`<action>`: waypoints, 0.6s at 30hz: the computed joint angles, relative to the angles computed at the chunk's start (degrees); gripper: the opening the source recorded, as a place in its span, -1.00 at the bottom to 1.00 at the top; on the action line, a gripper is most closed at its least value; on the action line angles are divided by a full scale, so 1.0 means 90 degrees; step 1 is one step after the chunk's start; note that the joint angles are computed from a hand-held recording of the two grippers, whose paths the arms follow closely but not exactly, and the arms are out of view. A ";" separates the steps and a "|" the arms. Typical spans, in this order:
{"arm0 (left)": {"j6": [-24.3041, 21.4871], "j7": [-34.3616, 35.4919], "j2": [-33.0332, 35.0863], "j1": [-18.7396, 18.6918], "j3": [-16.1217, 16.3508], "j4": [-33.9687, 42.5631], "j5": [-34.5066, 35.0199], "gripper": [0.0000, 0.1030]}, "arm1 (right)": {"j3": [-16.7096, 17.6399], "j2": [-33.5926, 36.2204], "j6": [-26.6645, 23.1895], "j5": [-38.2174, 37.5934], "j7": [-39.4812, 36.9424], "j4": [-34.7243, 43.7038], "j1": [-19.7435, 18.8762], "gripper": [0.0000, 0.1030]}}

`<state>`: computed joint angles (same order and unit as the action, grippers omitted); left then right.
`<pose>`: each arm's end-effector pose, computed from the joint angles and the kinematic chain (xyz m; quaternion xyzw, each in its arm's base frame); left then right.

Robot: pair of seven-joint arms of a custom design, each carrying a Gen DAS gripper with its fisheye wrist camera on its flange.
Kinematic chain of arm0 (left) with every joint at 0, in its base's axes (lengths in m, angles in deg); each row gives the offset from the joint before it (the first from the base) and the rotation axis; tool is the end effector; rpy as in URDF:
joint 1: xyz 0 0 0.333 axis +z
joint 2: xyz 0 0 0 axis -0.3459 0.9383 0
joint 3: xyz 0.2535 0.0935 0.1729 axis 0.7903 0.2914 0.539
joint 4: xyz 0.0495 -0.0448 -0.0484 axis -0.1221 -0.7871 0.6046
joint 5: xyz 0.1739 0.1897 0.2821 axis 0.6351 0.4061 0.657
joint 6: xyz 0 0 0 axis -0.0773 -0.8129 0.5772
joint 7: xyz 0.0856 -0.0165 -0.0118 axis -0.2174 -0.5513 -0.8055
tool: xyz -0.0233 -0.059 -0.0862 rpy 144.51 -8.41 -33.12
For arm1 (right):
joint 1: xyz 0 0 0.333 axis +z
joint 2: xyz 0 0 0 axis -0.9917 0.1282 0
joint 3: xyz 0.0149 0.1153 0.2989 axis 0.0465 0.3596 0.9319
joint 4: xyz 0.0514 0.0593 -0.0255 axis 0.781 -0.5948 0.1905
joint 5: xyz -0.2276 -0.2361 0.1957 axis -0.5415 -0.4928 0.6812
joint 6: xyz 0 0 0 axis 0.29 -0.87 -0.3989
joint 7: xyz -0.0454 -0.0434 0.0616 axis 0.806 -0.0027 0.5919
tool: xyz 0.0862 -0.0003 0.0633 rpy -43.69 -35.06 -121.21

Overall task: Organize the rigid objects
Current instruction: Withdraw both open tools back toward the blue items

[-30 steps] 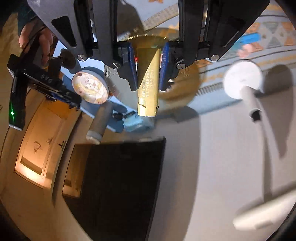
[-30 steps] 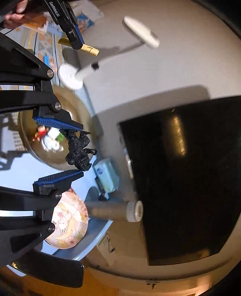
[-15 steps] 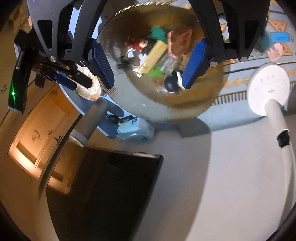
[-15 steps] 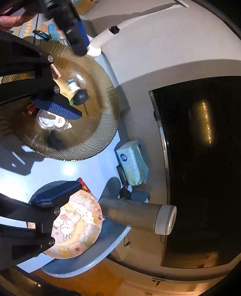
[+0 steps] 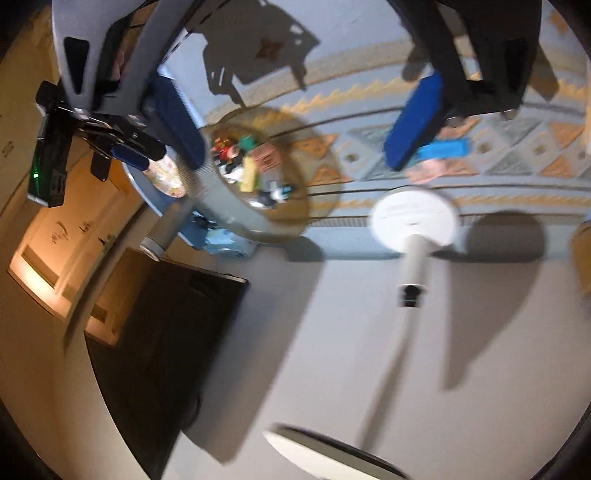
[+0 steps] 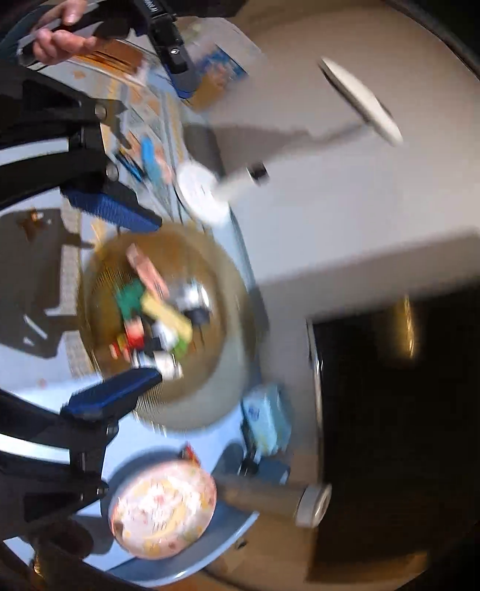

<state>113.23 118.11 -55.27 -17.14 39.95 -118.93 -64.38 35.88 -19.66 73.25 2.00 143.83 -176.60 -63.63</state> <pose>0.6051 -0.0296 0.5701 -0.5003 0.7176 -0.4759 0.0905 0.5359 0.2677 0.5552 -0.5860 0.6703 -0.2568 0.3760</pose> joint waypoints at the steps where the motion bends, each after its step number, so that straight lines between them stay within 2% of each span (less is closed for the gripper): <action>1: 0.0214 0.0039 -0.0132 0.0032 0.0039 -0.0209 0.0065 0.99 | 0.0060 0.0054 0.0042 0.0001 -0.0065 0.0060 0.0060 0.69; 5: 0.1465 0.0258 -0.0329 0.0034 0.0164 -0.0935 0.0225 0.99 | 0.0207 0.0509 0.0367 0.0512 -0.0621 0.0395 0.0398 0.69; 7: 0.2015 0.0058 -0.0124 0.0037 0.0180 -0.1089 0.0703 0.99 | 0.0172 0.0826 0.0301 0.0731 -0.0796 0.0656 0.0606 0.69; 9: 0.2247 -0.0276 0.0226 0.0100 0.0197 -0.1122 0.1249 0.99 | 0.0106 0.1264 0.0317 0.0902 -0.0973 0.0958 0.0791 0.69; 10: 0.2326 -0.0382 0.0346 0.0154 0.0171 -0.1127 0.1381 0.99 | -0.0076 0.1551 0.0388 0.0626 -0.0831 0.1167 0.0982 0.69; 12: 0.2435 -0.0418 0.0627 0.0313 0.0051 -0.1069 0.1333 0.98 | -0.0350 0.1954 0.0448 0.0412 -0.0827 0.1455 0.1227 0.69; 14: 0.2432 -0.0336 0.0790 0.0481 -0.0073 -0.1024 0.1227 0.98 | -0.0275 0.2321 0.0357 0.0907 -0.1315 0.1712 0.1156 0.69; 16: 0.2653 -0.0295 0.0904 0.0557 -0.0189 -0.1025 0.1241 0.98 | -0.0239 0.2531 0.0457 0.1378 -0.1558 0.1768 0.1080 0.69; 18: 0.2638 -0.0749 0.0914 0.0538 -0.0169 -0.1047 0.1758 0.98 | -0.0381 0.2633 0.0645 0.1649 -0.1523 0.1708 0.1151 0.69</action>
<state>136.97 111.37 -47.04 -12.30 38.43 -128.35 -48.55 32.45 4.03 79.05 16.84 130.12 -161.23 -53.27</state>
